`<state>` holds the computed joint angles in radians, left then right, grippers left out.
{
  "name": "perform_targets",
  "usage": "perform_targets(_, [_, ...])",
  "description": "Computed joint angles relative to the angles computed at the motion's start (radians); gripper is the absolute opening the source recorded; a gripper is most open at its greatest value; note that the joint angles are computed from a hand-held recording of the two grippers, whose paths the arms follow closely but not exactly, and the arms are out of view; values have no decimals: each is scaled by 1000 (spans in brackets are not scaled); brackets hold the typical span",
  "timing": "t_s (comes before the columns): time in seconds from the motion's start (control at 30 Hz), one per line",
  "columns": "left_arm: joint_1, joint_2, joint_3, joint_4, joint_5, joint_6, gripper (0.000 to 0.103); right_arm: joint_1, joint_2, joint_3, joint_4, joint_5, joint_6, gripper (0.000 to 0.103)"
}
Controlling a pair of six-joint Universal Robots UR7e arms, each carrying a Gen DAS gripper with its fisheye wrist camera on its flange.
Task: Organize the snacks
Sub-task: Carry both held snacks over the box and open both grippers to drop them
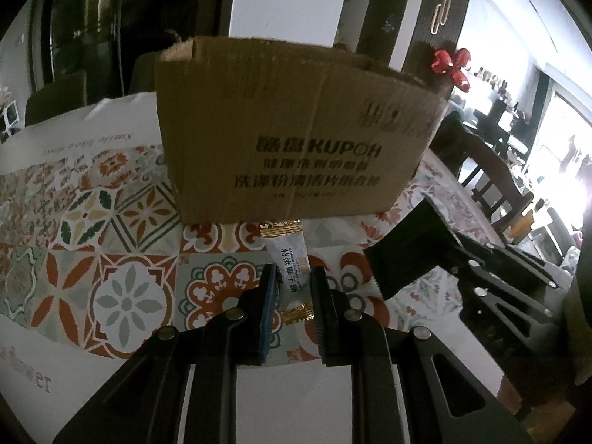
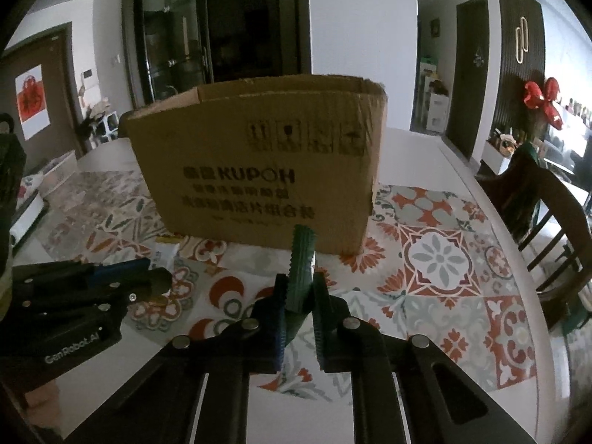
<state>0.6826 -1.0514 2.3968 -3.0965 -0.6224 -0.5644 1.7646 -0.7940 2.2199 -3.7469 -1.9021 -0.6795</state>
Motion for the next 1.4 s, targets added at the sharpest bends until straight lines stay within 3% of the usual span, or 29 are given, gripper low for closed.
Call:
perform_targets(0.47, [-88,-94,19,9,40,55,20,53,-62,41,-42,21,68,13])
perform_targets(0.97, [-123,-143,-52,-94,102,279,20,134,-116,-23,-86,96,81,13])
perform_targets(1.2, [-86,-124,-130,-140,78,411,20,155,-115,-91,-48,120,80,13])
perform_targets(1.4, [-31,-99,-210,-115,40,454,20,160,-93,-172,18,125,73,13])
